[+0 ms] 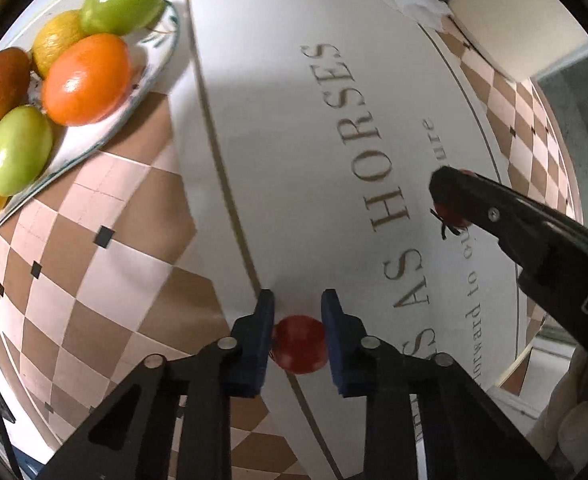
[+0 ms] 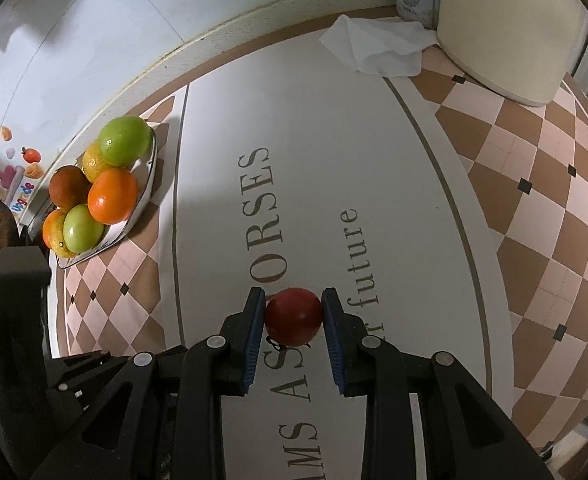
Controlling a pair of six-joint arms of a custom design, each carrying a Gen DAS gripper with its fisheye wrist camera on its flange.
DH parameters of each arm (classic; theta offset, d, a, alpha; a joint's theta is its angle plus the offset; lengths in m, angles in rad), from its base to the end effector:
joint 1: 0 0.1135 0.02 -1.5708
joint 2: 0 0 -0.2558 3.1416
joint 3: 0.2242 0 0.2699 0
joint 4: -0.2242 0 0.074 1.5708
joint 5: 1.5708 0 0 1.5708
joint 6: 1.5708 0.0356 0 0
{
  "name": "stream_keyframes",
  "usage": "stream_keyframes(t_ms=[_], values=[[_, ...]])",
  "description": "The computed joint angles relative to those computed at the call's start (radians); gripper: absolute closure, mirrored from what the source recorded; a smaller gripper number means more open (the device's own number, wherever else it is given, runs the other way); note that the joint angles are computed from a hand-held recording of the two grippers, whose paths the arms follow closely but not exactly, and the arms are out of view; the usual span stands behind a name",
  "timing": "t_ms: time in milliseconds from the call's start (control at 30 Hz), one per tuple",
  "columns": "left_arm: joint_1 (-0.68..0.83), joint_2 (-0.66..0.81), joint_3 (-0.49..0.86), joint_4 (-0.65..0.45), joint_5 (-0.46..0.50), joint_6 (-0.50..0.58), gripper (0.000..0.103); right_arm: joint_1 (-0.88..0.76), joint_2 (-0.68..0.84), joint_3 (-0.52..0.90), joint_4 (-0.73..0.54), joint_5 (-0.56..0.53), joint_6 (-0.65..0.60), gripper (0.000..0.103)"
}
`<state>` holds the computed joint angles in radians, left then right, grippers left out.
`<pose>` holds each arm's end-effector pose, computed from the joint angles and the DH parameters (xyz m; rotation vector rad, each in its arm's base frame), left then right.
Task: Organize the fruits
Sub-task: 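Grasp a cherry tomato with left tool while right grasps another cherry tomato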
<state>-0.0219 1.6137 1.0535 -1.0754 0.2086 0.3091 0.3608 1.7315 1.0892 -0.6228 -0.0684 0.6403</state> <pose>0.2785 -0.0135 0.1715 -0.4987 -3.0490 0.3344 0.3178 0.1225 0.1520 0.3876 2.8648 0.3005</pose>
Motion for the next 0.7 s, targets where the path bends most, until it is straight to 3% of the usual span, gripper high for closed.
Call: stream_keyframes(t_ms=[200, 433, 500, 567, 700], values=[[0.149, 0.024, 0.094, -0.062, 0.03, 0.051, 0.085, 0.013, 0.009, 0.054, -0.003, -0.005, 0.013, 0.072], [0.307, 0.206, 0.356, -0.206, 0.111, 0.109, 0.084, 0.035, 0.042, 0.126, 0.002, -0.025, 0.035, 0.072], [0.305, 0.241, 0.374, -0.272, 0.161, 0.119, 0.079, 0.039, 0.041, 0.13, 0.0, -0.025, 0.048, 0.072], [0.288, 0.257, 0.372, -0.335, 0.188, 0.129, 0.065, 0.039, 0.036, 0.129, -0.004, -0.023, 0.057, 0.072], [0.201, 0.23, 0.306, -0.318, 0.161, 0.128, 0.06, 0.034, 0.018, 0.109, -0.011, -0.015, 0.07, 0.072]])
